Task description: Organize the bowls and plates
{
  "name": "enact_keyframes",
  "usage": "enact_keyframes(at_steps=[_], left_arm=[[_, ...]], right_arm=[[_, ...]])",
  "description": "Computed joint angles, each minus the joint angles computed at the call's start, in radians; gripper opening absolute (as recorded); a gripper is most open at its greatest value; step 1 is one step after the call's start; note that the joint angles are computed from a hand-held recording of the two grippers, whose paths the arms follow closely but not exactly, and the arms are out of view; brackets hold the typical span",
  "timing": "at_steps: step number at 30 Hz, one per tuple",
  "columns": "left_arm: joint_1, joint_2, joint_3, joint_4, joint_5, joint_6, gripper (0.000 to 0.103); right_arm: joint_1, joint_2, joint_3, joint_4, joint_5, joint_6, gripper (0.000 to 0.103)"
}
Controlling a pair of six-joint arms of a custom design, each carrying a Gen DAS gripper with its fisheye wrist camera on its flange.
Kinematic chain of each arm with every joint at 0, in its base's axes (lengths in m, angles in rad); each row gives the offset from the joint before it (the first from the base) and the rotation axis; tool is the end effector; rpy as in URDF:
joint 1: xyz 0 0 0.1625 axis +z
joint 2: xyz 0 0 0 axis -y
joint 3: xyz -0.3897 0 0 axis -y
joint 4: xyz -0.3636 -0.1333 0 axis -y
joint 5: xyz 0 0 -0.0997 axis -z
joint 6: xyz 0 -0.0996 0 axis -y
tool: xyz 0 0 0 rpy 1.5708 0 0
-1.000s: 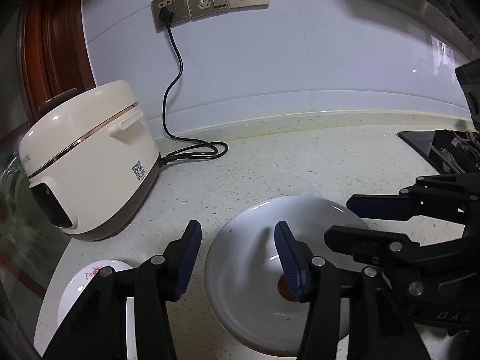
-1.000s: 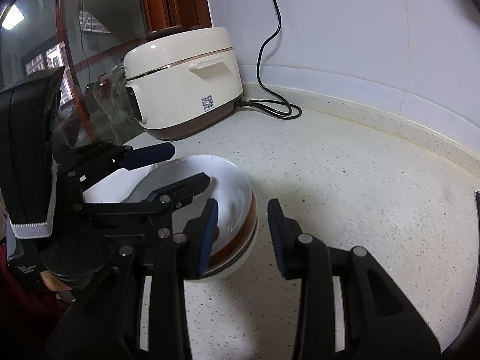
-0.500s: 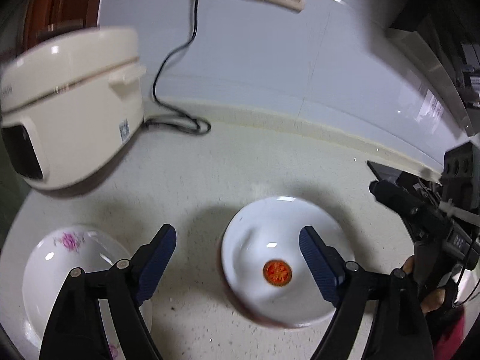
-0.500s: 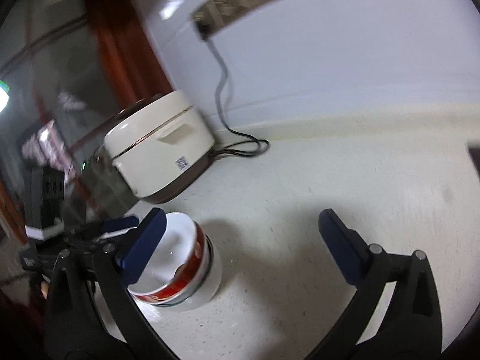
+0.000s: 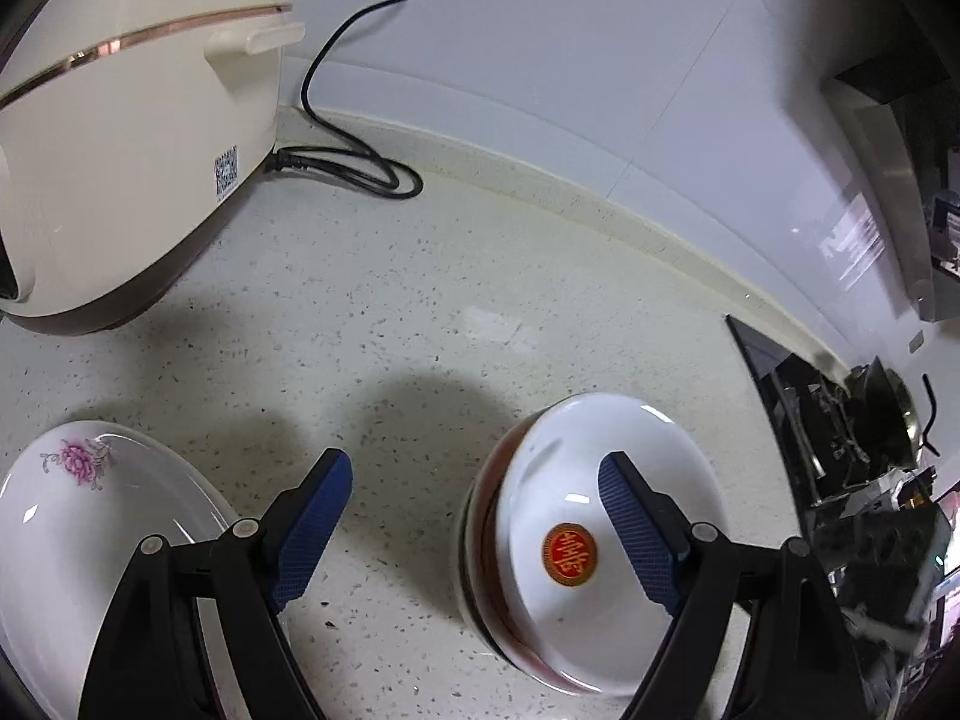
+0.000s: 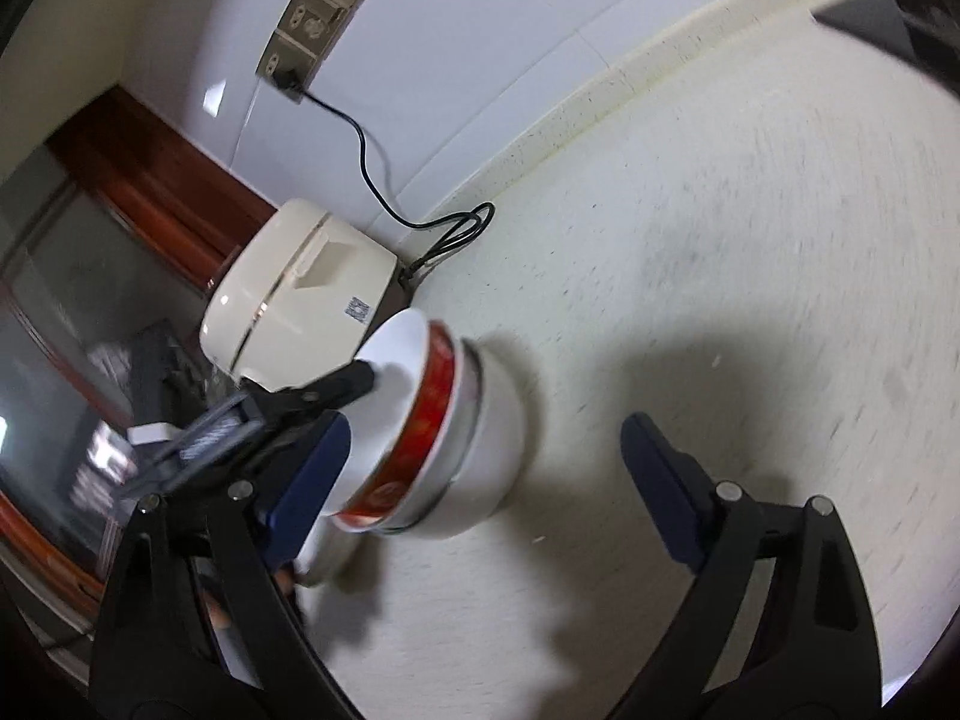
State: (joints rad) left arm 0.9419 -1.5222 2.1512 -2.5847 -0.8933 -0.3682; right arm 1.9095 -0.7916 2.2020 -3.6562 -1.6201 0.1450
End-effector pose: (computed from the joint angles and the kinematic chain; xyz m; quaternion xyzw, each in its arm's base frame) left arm -0.0973 -0.4665 0.3033 0.0573 0.9262 -0.3144 0.2002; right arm 0.2779 -0.4024 0.0655 -0.0831 0.9397 -0.3270 0.0567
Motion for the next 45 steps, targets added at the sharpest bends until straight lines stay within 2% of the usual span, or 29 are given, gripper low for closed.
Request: enact_keyframes(at_steps=[4, 7, 11, 18, 25, 27, 29, 30, 31, 32, 35, 43, 44, 45], left_arm=[[0.030, 0.027, -0.017, 0.002, -0.015, -0.014, 0.085], [0.048, 0.044, -0.023, -0.023, -0.034, -0.018, 0.085], [0.038, 0.071, -0.012, -0.061, -0.005, 0.006, 0.085], [0.028, 0.105, 0.008, -0.152, 0.017, 0.072, 0.087], [0.043, 0.111, -0.010, -0.152, -0.007, 0.091, 0.085], [0.055, 0.105, -0.012, -0.148, -0.043, 0.090, 0.078], [0.071, 0.102, -0.011, -0.148, -0.092, 0.094, 0.073], [0.076, 0.097, -0.005, -0.162, -0.118, 0.108, 0.067], [0.071, 0.094, 0.001, -0.171, -0.120, 0.116, 0.062], [0.064, 0.090, 0.008, -0.182, -0.120, 0.123, 0.052], [0.035, 0.086, 0.025, -0.193, -0.074, 0.123, 0.052], [0.040, 0.087, 0.027, -0.204, -0.081, 0.125, 0.052], [0.044, 0.088, 0.024, -0.201, -0.088, 0.123, 0.054], [0.055, 0.091, 0.015, -0.186, -0.103, 0.106, 0.064]], right_arm=[[0.022, 0.038, -0.024, -0.014, -0.009, 0.047, 0.093], [0.033, 0.056, -0.056, 0.040, -0.035, 0.078, 0.093], [0.042, 0.067, -0.088, 0.110, -0.057, 0.104, 0.091], [0.071, 0.094, -0.138, 0.162, -0.124, 0.104, 0.091], [0.074, 0.107, -0.143, 0.140, -0.133, 0.097, 0.091], [0.075, 0.108, -0.144, 0.140, -0.135, 0.095, 0.088], [0.067, 0.117, -0.150, 0.141, -0.100, 0.099, 0.077], [0.057, 0.116, -0.145, 0.137, -0.071, 0.102, 0.071], [0.046, 0.115, -0.138, 0.130, -0.042, 0.107, 0.070], [0.044, 0.115, -0.133, 0.120, -0.040, 0.109, 0.068], [0.036, 0.111, -0.125, 0.115, -0.029, 0.118, 0.063], [0.036, 0.112, -0.123, 0.111, -0.027, 0.123, 0.063], [0.037, 0.113, -0.124, 0.112, -0.029, 0.123, 0.063], [0.037, 0.112, -0.124, 0.113, -0.030, 0.122, 0.064]])
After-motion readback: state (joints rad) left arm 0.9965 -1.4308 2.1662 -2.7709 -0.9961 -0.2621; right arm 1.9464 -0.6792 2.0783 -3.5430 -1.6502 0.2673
